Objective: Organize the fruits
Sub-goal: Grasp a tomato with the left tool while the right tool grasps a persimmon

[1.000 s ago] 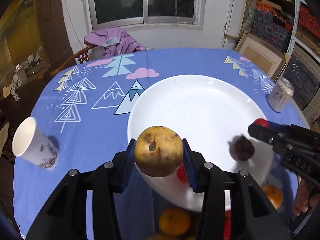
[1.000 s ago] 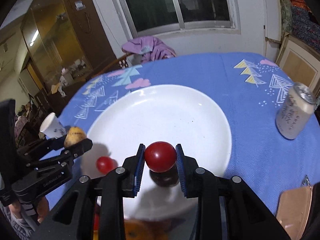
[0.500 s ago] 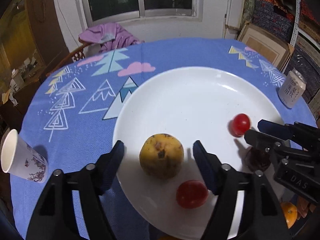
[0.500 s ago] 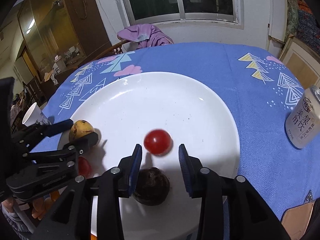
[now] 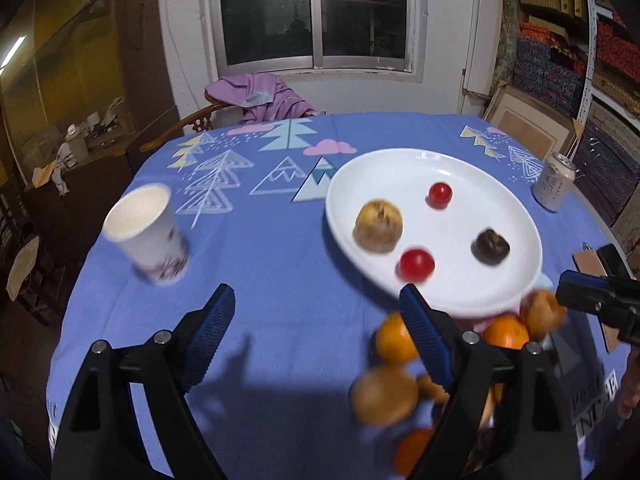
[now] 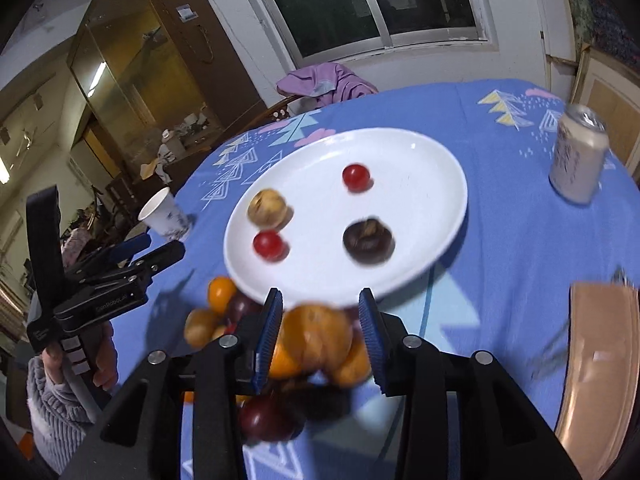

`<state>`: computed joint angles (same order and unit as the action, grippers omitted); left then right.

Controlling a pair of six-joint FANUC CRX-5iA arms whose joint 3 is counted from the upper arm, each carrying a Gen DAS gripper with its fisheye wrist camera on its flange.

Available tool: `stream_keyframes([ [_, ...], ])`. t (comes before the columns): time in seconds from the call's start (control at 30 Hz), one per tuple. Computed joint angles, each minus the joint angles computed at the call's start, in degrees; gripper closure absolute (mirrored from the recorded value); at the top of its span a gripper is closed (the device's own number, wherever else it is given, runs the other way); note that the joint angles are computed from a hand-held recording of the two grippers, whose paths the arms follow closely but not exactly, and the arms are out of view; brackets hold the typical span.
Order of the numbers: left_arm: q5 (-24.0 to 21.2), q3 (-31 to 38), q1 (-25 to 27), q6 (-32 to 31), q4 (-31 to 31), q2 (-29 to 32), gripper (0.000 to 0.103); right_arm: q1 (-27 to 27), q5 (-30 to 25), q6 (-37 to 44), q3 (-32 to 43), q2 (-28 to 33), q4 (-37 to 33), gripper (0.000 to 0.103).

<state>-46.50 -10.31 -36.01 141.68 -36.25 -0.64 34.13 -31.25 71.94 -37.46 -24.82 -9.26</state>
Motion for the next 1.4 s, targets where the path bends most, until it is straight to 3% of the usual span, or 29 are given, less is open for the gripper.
stream_keyframes([
  [0.2, 1.46, -11.46, -2.34, 5.17, 1.12, -10.14, 0.020, -1.99, -1.02, 3.70, 1.49, 1.46, -6.86, 0.054],
  [0.3, 2.84, -16.52, -4.58, 7.53, 1.11, -13.94, 0.015, -3.56, -1.51, 6.04, 2.92, 3.08, -10.18, 0.052],
  [0.43, 4.78, -18.43, -6.20, 4.67, 2.75, -14.48, 0.015, -3.90, -0.83, 5.66, 3.39, 4.97, -10.39, 0.051],
  [0.77, 1.71, -14.78, -12.91, 2.38, -1.32, -9.65, 0.015, -2.29, 1.46, 3.97, 1.89, 4.52, -7.65, 0.051],
  [0.87, 3.19, -15.36, -12.08, 1.40, -0.26, -10.17, 0.030, -2.40, 1.49, 5.06, 1.93, 4.13, -8.61, 0.058],
  [0.93, 4.42, -15.89, -10.26, -0.57, 2.19, -10.22, 0.052, -1.76, 2.11, 3.91, 1.31, 3.77, -7.35, 0.058],
  [1.0, 6.12, -16.89, -8.16, -2.91, 5.18, -10.46, 0.066, -2.38, 1.58, 5.13, 1.75, 3.75, -9.02, 0.059],
  [1.23, 7.23, -17.30, -8.22, -1.21, 3.80, -11.37, 0.069, -5.51, -0.31, 9.12, 1.54, -0.28, -13.64, 0.059],
  [1.4, 5.18, -15.81, -10.07, 4.21, -0.73, -11.23, 0.069, -3.54, 0.60, 2.86, -2.66, -4.88, -7.75, 0.059],
])
